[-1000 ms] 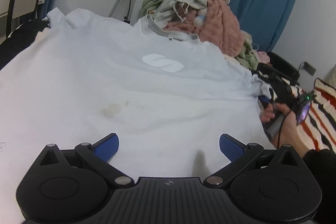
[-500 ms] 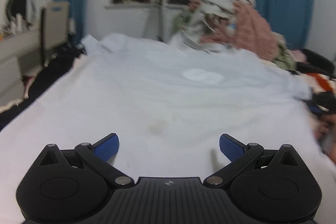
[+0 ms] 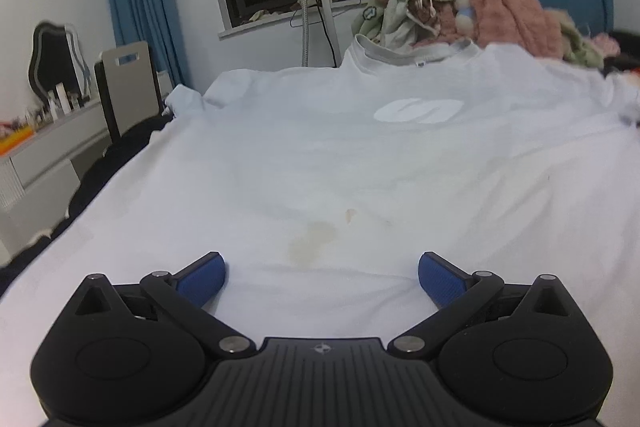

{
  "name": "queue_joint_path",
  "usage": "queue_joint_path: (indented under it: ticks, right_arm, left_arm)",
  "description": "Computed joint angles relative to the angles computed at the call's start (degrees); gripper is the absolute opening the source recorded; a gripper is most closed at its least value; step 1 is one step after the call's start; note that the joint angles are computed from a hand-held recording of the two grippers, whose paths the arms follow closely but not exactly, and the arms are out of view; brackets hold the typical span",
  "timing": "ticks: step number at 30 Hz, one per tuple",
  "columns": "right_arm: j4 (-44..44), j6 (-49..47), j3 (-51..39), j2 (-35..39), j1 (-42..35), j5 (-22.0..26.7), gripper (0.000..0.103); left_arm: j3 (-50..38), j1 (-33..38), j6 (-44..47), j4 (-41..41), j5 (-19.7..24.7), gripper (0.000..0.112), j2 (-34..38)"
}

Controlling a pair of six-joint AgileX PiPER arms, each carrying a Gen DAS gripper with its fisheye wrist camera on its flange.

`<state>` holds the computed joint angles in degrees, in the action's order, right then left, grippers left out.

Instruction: Fold clothes

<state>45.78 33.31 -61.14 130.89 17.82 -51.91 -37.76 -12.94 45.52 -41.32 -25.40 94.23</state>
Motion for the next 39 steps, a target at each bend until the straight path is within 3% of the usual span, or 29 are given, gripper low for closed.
queue_joint_path:
  ticks: [3, 39]
  right_arm:
    - [-0.4, 0.5, 0.1, 0.2, 0.0, -0.4, 0.022]
    - [-1.0, 1.2, -0.2, 1.0, 0.1, -1.3, 0.022]
  left_arm:
    - [-0.1, -1.5, 4.1, -3.2, -2.4, 0.103, 0.8]
    - [-0.6, 0.9, 2.9, 0.5, -0.8, 0.103, 1.0]
